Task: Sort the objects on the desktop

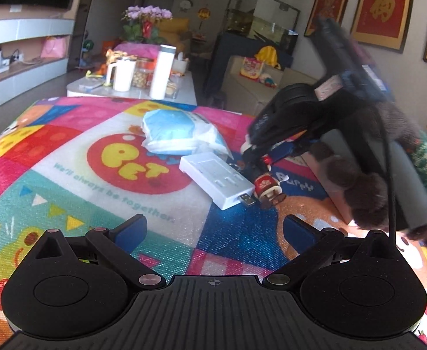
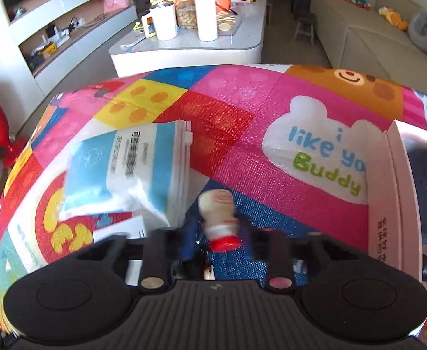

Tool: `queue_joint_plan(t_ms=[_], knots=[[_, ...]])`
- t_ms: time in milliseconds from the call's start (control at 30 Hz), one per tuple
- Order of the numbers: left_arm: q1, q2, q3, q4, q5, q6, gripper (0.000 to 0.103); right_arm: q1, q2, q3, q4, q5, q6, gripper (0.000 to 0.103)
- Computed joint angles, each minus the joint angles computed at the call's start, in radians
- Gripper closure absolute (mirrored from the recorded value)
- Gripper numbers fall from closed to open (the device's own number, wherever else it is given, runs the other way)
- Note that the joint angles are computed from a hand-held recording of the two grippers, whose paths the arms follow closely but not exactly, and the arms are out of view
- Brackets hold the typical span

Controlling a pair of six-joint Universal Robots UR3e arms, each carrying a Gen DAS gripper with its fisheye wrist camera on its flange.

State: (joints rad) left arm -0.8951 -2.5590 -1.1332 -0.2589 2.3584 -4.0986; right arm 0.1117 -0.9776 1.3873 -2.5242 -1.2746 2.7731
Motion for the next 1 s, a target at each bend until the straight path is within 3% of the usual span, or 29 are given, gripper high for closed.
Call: queue_joint_plan(t_ms=[100, 200, 333, 433, 567, 700, 867, 1000], knots=[[0.000, -0.001, 0.004, -0.007, 0.000, -0.003, 0.001, -0.055, -0.123, 0.143, -0.073, 0.056, -0.059, 0.078], [0.004, 0.002, 0.002, -0.015, -0.007, -0.010, 0.001, -0.154, -0.280, 0.252, 0.032, 0.163, -0.125, 0.078], [0.006, 0.006, 0.003, -0.033, -0.011, -0.025, 0.001, -0.321, -0.510, 0.427, 0.230, 0.270, -0.307, 0.078], [0.008, 0.009, 0.002, -0.043, -0.016, -0.030, 0.001, -0.449, -0.649, 0.538, 0.375, 0.276, -0.454, 0.078], [0.011, 0.011, 0.009, -0.071, -0.019, -0.045, 0.001, -0.608, -0.785, 0.729, 0.380, 0.252, -0.632, 0.078], [0.005, -0.010, 0.099, -0.208, -0.006, -0.049, 0.001, -0.767, -0.911, 0.894, 0.384, 0.298, -0.775, 0.077], [-0.024, -0.086, 0.291, -0.390, 0.053, 0.004, 0.000, -0.937, -1.051, 1.028, 0.473, 0.368, -0.939, 0.060], [-0.039, -0.157, 0.453, -0.506, 0.050, 0.041, 0.000, -1.038, -1.139, 1.080, 0.570, 0.421, -1.068, 0.058]])
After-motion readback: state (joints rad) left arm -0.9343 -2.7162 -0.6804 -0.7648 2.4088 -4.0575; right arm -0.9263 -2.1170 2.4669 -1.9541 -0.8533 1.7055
